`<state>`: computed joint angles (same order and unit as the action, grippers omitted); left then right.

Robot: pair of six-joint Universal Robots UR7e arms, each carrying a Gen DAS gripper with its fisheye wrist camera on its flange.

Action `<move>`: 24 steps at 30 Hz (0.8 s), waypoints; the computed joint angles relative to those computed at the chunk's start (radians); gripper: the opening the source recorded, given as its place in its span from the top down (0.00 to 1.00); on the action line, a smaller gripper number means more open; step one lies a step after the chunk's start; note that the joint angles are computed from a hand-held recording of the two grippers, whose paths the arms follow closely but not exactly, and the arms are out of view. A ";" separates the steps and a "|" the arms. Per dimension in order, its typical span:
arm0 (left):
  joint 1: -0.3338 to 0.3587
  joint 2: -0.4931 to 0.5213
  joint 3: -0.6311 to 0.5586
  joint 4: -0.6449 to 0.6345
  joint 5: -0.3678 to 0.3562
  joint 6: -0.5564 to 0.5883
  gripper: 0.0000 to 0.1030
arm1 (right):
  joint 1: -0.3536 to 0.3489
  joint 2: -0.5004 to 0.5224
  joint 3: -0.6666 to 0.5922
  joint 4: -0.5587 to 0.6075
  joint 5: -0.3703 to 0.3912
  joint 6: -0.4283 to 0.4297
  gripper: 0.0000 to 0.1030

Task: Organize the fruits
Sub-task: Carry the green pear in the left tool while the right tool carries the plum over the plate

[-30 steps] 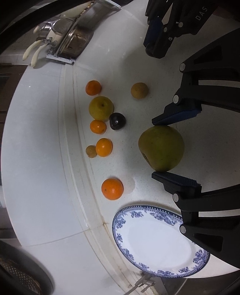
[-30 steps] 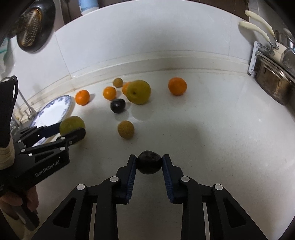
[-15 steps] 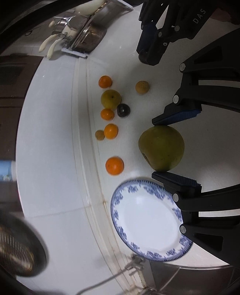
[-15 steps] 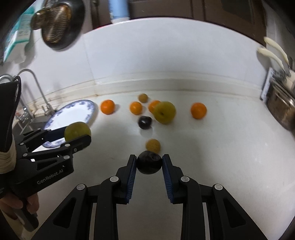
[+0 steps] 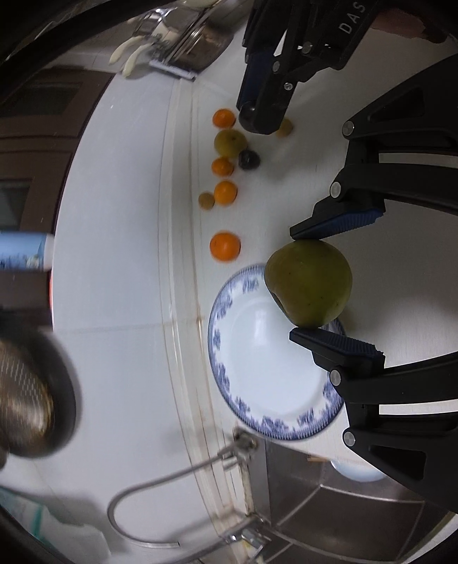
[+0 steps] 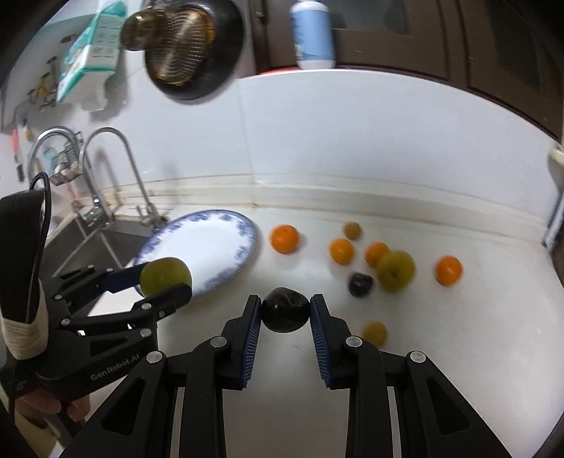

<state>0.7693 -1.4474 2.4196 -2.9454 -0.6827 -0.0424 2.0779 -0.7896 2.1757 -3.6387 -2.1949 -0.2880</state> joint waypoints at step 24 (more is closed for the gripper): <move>0.185 0.072 -0.070 -0.177 0.034 0.203 0.52 | -0.067 0.216 -0.297 0.227 0.180 -0.136 0.71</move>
